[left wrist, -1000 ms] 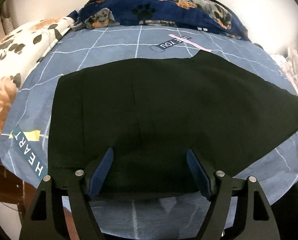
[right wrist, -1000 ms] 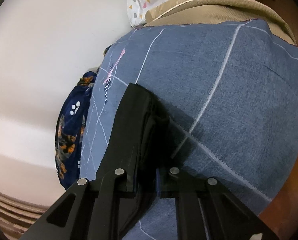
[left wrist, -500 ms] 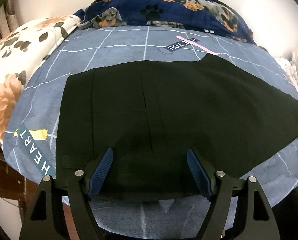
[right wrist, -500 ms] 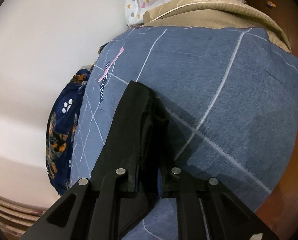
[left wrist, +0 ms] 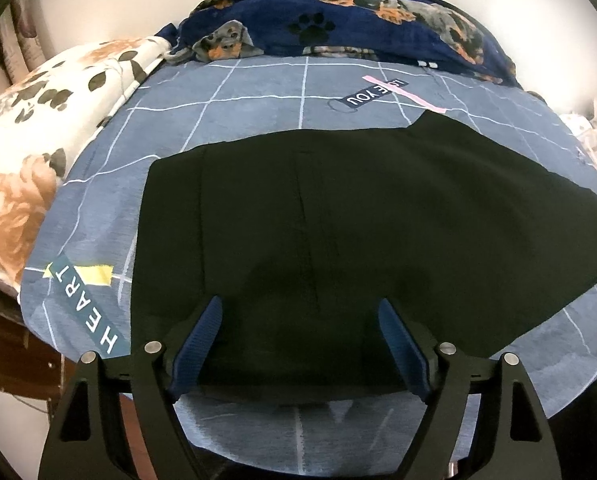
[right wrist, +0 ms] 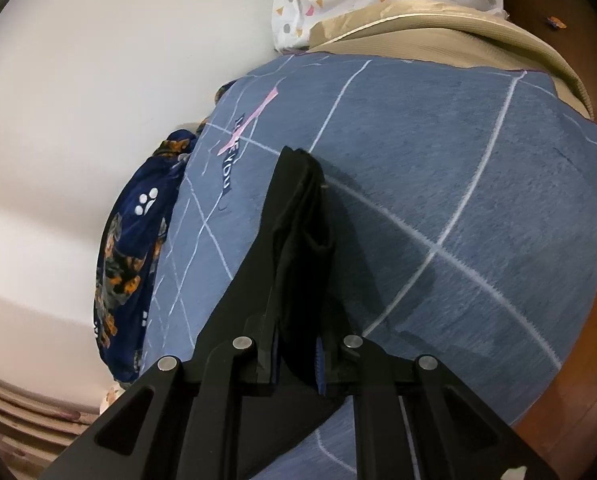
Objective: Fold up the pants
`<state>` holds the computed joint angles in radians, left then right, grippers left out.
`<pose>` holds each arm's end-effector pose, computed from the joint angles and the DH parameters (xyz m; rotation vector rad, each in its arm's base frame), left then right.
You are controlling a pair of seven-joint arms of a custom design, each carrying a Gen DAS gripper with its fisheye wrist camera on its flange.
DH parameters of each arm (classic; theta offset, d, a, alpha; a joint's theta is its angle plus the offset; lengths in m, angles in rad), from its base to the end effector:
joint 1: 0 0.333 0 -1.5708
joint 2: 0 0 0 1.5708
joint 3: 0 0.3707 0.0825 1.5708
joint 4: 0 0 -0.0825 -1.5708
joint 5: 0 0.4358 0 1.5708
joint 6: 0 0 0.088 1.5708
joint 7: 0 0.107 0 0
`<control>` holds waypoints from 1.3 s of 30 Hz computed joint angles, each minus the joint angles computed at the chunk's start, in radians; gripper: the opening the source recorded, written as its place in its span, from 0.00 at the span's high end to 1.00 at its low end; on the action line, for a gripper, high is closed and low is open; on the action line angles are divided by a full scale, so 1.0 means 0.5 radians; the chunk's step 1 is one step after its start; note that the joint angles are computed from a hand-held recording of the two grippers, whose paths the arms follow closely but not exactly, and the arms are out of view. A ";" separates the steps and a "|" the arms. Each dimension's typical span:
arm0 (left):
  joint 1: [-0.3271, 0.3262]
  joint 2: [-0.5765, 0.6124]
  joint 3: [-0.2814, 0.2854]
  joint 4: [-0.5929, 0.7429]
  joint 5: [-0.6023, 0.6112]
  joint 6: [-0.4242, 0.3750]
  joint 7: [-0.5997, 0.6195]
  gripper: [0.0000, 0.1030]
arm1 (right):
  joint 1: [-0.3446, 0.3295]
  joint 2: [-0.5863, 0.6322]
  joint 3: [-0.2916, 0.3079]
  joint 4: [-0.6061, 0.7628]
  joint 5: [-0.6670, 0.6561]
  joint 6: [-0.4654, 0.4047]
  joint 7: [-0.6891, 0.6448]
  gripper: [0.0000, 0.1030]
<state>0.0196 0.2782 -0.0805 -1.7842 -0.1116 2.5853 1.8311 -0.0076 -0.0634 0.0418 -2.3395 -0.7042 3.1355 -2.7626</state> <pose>0.7328 -0.0370 0.4855 -1.7020 2.1535 -0.5773 0.5669 0.0763 0.4693 -0.4078 2.2492 -0.1596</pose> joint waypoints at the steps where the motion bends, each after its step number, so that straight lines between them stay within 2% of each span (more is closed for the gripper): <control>1: -0.002 0.002 0.004 0.005 0.006 -0.012 -0.007 0.20 | 0.002 -0.002 0.003 0.002 -0.004 -0.004 0.000 0.88; 14: 0.007 -0.008 0.000 0.013 -0.017 -0.012 -0.015 0.19 | 0.112 0.028 -0.003 0.105 0.070 -0.051 -0.147 0.88; 18: -0.005 -0.007 0.010 0.018 0.023 -0.027 -0.028 0.19 | 0.181 0.058 -0.012 0.147 0.204 -0.062 -0.302 0.88; 26: -0.022 -0.015 0.010 -0.006 0.077 -0.002 -0.024 0.18 | 0.277 0.119 -0.027 0.221 0.239 -0.025 -0.355 0.88; 35: -0.015 -0.006 0.009 0.019 0.060 -0.040 -0.049 0.18 | 0.412 0.226 0.001 0.369 0.724 -0.095 -0.925 0.88; 39: -0.015 -0.006 0.009 0.019 0.062 -0.041 -0.047 0.18 | 0.438 0.299 0.058 0.448 0.998 -0.100 -1.215 0.88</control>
